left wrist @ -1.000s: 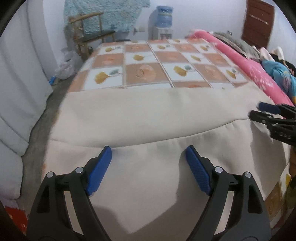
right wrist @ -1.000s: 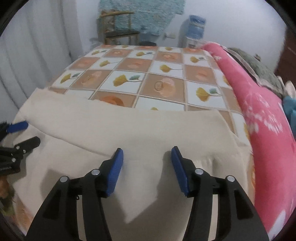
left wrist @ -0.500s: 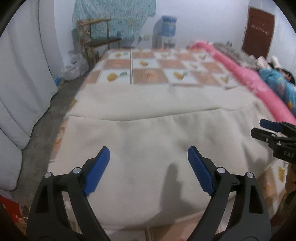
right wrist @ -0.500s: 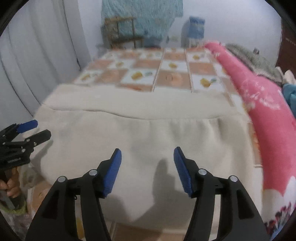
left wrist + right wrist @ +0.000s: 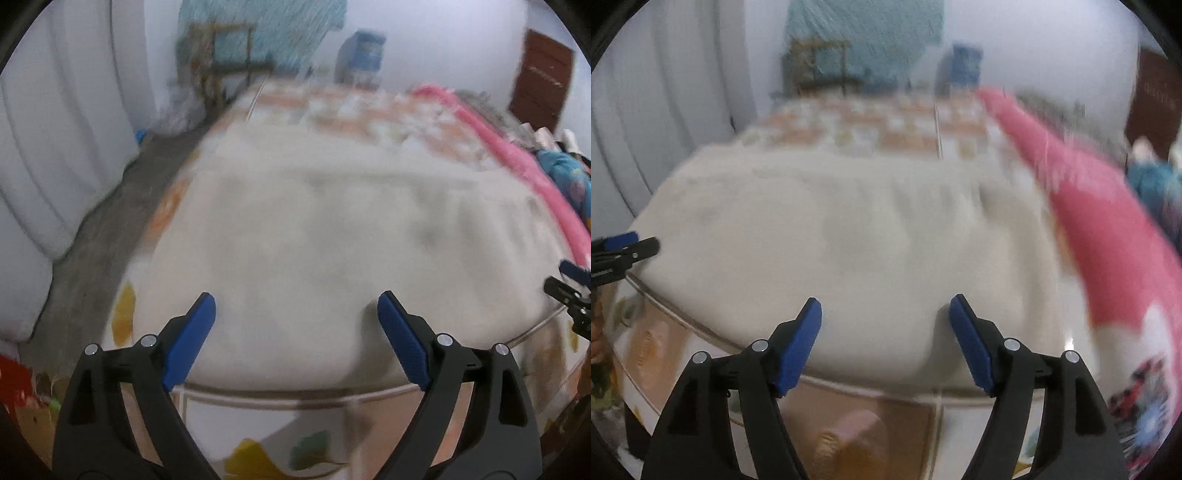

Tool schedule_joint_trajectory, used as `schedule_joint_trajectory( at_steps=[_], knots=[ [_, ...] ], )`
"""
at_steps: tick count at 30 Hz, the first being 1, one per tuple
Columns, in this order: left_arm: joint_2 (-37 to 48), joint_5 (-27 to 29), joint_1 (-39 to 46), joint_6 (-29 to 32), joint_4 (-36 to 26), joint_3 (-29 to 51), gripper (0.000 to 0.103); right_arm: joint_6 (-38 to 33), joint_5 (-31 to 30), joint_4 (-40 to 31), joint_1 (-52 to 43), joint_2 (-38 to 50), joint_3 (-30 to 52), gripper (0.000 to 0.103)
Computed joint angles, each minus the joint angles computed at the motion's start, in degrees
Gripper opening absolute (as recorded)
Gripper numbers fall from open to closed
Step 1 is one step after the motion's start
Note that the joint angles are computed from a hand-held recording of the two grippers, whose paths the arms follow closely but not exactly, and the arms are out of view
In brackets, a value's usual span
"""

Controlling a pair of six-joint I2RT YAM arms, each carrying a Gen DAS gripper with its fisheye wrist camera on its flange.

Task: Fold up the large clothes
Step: 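Press the folded hoodie flat with both open grippers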

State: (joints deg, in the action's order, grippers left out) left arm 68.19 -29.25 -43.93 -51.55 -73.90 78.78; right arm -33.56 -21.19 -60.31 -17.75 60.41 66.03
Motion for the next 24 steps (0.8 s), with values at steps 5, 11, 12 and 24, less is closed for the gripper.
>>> schedule_joint_trajectory(
  at_steps=[5, 11, 12, 24],
  knots=[
    [-0.91, -2.21, -2.37, -1.67, -1.45, 1.83, 0.089, -0.94, -5.13, -4.24, -5.32, 0.59, 3.74, 0.072],
    [-1.68, -1.65, -2.85, -2.16, -0.91, -1.75, 0.09, -1.93, -7.91, -2.11, -12.67, 2.56, 0.87, 0.073],
    [-1.57, -2.94, -3.53, -2.69, -1.26, -1.42, 0.09, -1.88, -6.57, -1.51, -11.68, 1.24, 0.45, 0.072],
    [7.88, -7.5, -12.48, -8.71, -7.2, 5.65, 0.091, 3.19, -2.4, -3.56, 2.51, -6.73, -4.15, 0.078]
  ],
)
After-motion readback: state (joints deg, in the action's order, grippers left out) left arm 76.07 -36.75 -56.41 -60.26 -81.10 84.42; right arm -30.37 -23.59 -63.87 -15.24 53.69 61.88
